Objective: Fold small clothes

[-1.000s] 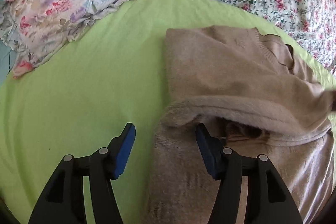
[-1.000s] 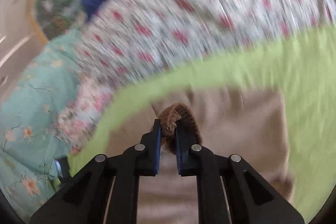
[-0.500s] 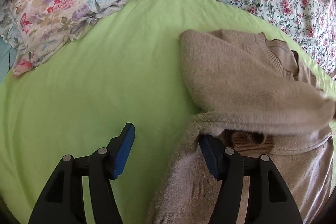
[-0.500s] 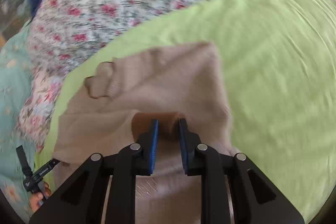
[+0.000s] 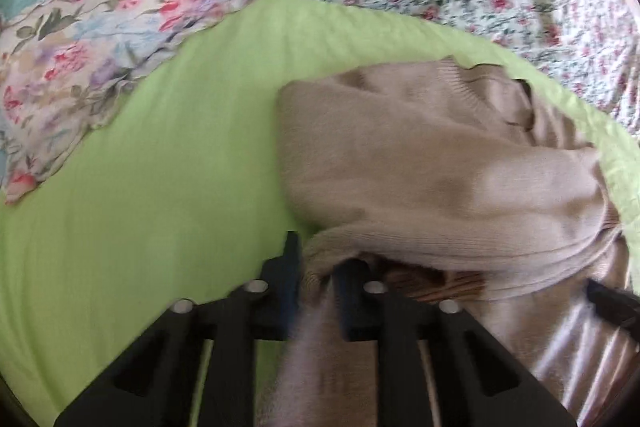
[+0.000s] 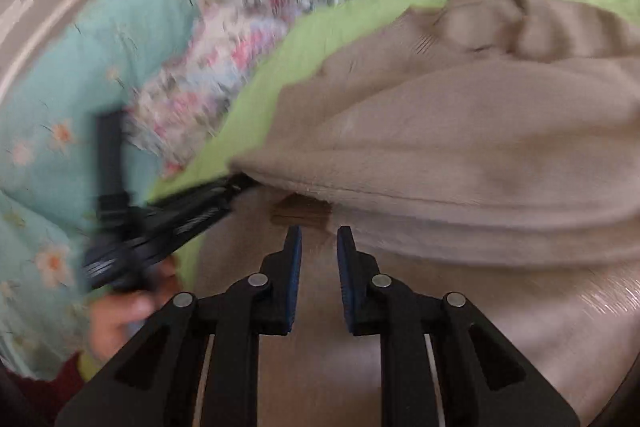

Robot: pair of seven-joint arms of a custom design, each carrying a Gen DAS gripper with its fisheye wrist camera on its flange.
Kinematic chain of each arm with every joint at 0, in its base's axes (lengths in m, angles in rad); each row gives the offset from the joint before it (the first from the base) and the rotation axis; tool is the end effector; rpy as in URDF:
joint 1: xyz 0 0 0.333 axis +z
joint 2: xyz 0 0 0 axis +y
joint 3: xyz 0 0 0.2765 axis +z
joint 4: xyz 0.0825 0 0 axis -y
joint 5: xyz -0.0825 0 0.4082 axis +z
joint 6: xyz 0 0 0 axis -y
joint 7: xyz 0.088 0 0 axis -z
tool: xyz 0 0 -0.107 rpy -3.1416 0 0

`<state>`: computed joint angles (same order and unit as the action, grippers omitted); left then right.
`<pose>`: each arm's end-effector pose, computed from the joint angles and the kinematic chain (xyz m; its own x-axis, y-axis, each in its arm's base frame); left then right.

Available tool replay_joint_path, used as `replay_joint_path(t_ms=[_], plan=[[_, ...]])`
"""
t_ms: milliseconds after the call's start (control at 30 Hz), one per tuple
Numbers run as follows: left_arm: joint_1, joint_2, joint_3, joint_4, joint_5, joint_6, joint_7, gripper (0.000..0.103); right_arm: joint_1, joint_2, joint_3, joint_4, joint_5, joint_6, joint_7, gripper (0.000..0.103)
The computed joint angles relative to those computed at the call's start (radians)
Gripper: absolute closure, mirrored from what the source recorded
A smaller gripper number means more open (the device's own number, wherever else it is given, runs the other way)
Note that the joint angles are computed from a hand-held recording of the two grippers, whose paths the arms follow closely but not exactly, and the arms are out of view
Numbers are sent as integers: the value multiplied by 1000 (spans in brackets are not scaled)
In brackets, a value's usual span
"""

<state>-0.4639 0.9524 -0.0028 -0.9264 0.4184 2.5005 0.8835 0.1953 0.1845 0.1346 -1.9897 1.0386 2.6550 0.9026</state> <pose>0.7323 -0.3708 0.3447 -0.0459 -0.9985 0.0305 -0.7647 0.0154 -0.6442 0.6086 0.1809 0.3610 0.2886 -0.8079 -0.5138 -0.8567 0.0217 -0.5154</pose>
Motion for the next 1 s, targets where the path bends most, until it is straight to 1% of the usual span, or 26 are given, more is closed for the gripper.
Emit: replay_joint_path(t_ms=[33, 100, 133, 200, 300, 367, 400, 433, 467, 500, 533, 600, 633, 700, 733, 767, 800, 833, 867, 900, 933, 1000], plan=[[-14, -8, 19, -10, 22, 10, -15, 89, 14, 31, 1, 28, -35, 26, 19, 84], [-15, -43, 23, -71, 39, 66, -36, 91, 36, 85, 0, 78, -124, 82, 91, 85], [-10, -65, 21, -108, 43, 100, -47, 91, 29, 111, 9, 106, -132, 85, 106, 85], [1, -112, 18, -190, 48, 181, -66, 91, 18, 173, 19, 187, -177, 36, 171, 85], [1, -141, 23, -245, 55, 227, -78, 91, -46, 247, 108, 288, -57, 9, 47, 85], [-1, -146, 29, -256, 57, 237, -87, 91, -32, 277, 108, 324, -99, -31, 62, 85], [-4, -154, 36, -271, 60, 245, -101, 91, -24, 279, 100, 326, -124, -37, 88, 85], [1, -160, 31, -282, 55, 247, -103, 92, -41, 265, 112, 310, -101, -49, 79, 85], [9, -163, 21, -287, 46, 240, -94, 91, -68, 231, 126, 274, -54, -69, 54, 85], [21, -168, 7, -294, 34, 238, -79, 89, -69, 199, 119, 241, -33, -72, 46, 85], [26, -180, 4, -313, 30, 245, -74, 88, -86, 132, 119, 174, 3, -77, 18, 85], [31, -201, 2, -350, 31, 269, -61, 87, -91, 22, 98, 73, 75, -72, -27, 85], [32, -209, 1, -363, 31, 272, -52, 87, -109, -49, 77, 0, 137, -73, -76, 85], [38, -230, -5, -400, 28, 296, -37, 87, -115, -122, 26, -72, 158, -51, -78, 85], [39, -241, -5, -419, 27, 308, -34, 87, -124, -170, -6, -119, 181, -27, -86, 85], [37, -251, -2, -435, 28, 317, -34, 87, -122, -184, -28, -133, 181, -8, -80, 85], [38, -261, -2, -451, 25, 324, -33, 87, -126, -211, -56, -163, 161, 46, -56, 81], [40, -270, -4, -464, 21, 333, -32, 87, -125, -213, -77, -171, 140, 83, -37, 74], [49, -278, -14, -477, 10, 348, -23, 87, -127, -206, -100, -173, 91, 121, 14, 71], [61, -291, -25, -497, -4, 371, -16, 87, -129, -191, -124, -165, 45, 137, 69, 70], [74, -304, -36, -519, -20, 407, -7, 87, -137, -169, -147, -148, 19, 137, 114, 70], [114, -324, -76, -559, -71, 494, 31, 87, -161, -117, -173, -97, 13, 90, 142, 70]])
